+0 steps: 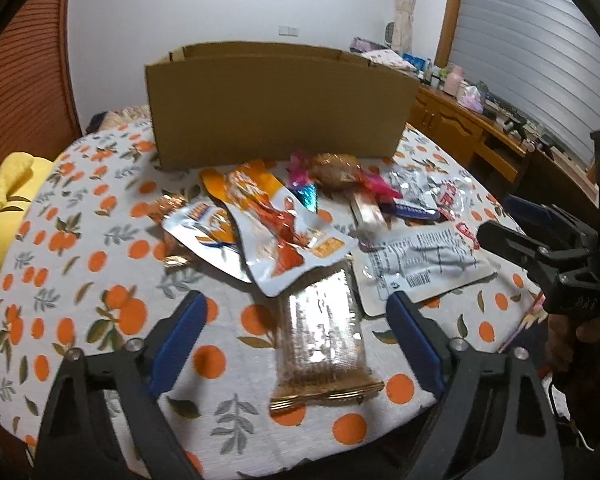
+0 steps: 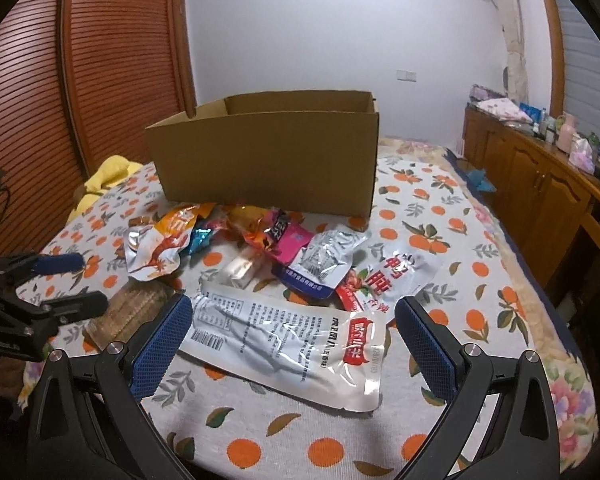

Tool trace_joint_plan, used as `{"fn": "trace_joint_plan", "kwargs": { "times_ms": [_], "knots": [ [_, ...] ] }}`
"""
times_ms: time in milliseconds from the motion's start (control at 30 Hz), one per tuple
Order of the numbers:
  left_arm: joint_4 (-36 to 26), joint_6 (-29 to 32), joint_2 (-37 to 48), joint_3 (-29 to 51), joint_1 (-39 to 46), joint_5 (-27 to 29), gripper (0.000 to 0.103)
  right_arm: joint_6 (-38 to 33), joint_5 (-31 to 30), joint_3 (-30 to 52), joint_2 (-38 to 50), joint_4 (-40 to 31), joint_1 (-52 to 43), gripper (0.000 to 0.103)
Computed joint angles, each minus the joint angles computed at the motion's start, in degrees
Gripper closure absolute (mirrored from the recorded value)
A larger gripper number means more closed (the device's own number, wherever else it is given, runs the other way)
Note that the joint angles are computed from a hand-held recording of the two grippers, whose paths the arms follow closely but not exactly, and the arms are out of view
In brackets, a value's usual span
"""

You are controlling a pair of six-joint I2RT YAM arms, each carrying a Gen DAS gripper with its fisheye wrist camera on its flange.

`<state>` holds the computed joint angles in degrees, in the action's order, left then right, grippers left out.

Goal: Organize snacks
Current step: 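Lower the left tool onto the clear bar packet while the right tool reaches the white pouch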

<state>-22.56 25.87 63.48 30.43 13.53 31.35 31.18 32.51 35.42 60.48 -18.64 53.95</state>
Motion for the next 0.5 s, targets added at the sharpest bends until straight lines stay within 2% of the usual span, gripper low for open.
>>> {"fn": "trace_joint_plan", "kwargs": {
  "times_ms": [333, 433, 500],
  "knots": [
    [-0.85, 0.42, 4.84, 1.21, -3.34, -2.24, 0.027, -3.96, -5.29, 1.09, 1.72, 0.49, -3.18, 0.001],
    [-0.47, 0.51, 6.11, 1.35, -3.71, -3.03, 0.036, -6.08, -7.85, 1.69, 2.87, 0.8, -4.49, 0.001],
    [0.33, 0.49, 5.61, 0.95, -4.16, -4.35, 0.051, -7.73, -9.92, 2.5, 4.39, 0.82, -5.73, 0.001]
  ]
}}
